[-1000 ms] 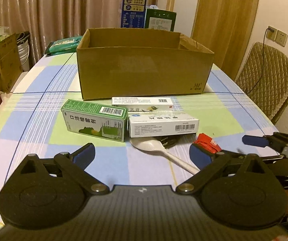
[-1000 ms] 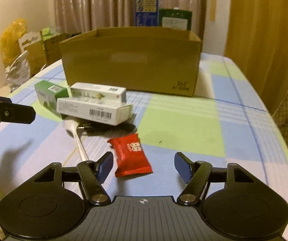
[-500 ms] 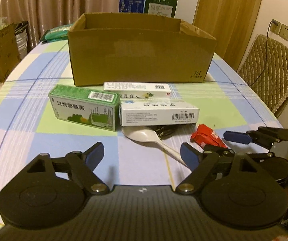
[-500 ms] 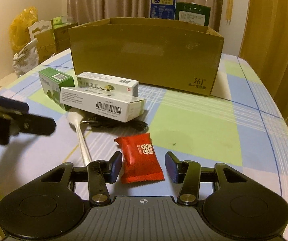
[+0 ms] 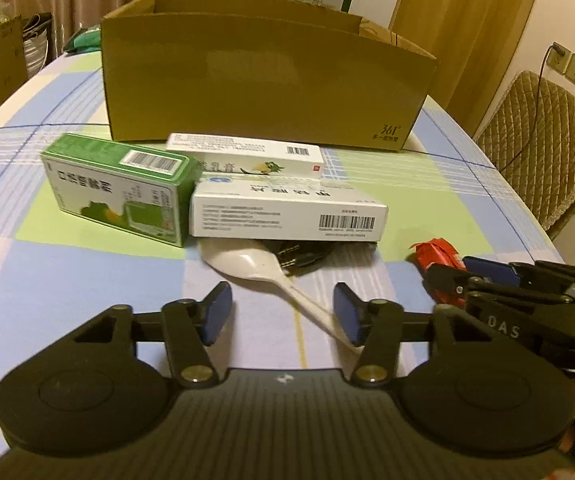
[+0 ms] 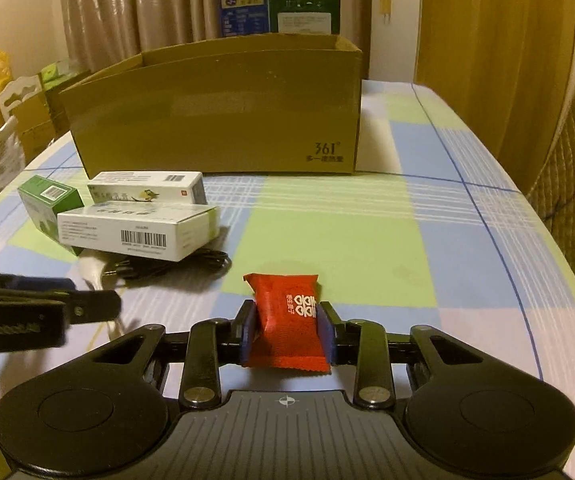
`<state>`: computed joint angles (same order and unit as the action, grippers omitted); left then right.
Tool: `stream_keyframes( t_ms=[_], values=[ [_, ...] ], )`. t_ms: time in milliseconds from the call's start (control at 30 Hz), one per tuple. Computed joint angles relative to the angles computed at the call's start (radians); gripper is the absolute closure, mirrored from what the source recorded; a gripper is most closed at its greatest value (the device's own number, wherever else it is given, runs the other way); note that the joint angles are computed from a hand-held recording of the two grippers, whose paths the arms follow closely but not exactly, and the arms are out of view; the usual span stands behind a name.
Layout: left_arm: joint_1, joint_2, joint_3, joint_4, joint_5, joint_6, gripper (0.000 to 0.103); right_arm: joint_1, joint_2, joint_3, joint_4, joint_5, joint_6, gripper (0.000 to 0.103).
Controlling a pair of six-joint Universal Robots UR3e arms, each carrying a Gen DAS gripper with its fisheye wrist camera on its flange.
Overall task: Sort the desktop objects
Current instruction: 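Grasp the red candy packet with right tool while left tool grasps the white plastic spoon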
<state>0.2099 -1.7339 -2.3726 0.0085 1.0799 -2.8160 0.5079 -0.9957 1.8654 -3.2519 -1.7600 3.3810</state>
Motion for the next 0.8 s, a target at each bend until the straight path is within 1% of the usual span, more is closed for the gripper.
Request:
stream_keyframes(
  t_ms=[67,133,167,200,267,400,467,567,667,733,800],
  values=[
    [-0.022,-0.027,0.015,0.011,0.021,-0.022,0.061,0.004,0.001,-0.005,0.001,-0.003,-0.004,0.073],
    [-0.047,-0.053,0.017,0.066,0.055,-0.050,0.067,0.008,0.001,-0.008,0.001,-0.005,-0.002,0.073],
    [-0.054,-0.059,0.022,0.073,0.066,-0.060,0.077,0.010,0.002,-0.012,0.004,-0.005,0.000,0.073],
    [-0.052,-0.058,0.025,0.066,0.065,-0.064,0.085,0.012,0.003,-0.017,0.008,-0.003,0.001,0.073],
    [-0.043,-0.045,0.021,0.052,0.068,-0.059,0.087,0.018,0.005,-0.023,0.011,-0.001,0.000,0.073],
    [0.005,0.042,-0.016,-0.032,0.065,0.003,0.093,0.033,0.004,-0.034,0.020,0.009,0.003,0.074],
    [0.037,0.096,-0.042,-0.080,0.062,0.053,0.094,0.040,-0.005,-0.029,0.023,0.018,0.011,0.074],
    [0.101,0.200,-0.082,-0.194,0.044,0.148,0.095,0.049,-0.030,-0.010,0.025,0.038,0.035,0.074],
    [0.187,0.314,-0.147,-0.293,0.010,0.252,0.095,0.070,-0.036,-0.013,0.037,0.034,0.039,0.074],
    [0.234,0.365,-0.185,-0.315,-0.008,0.296,0.095,0.083,-0.030,-0.026,0.047,0.030,0.038,0.074],
    [0.258,0.372,-0.194,-0.307,-0.020,0.297,0.094,0.093,-0.020,-0.042,0.057,0.027,0.037,0.074]
  ],
)
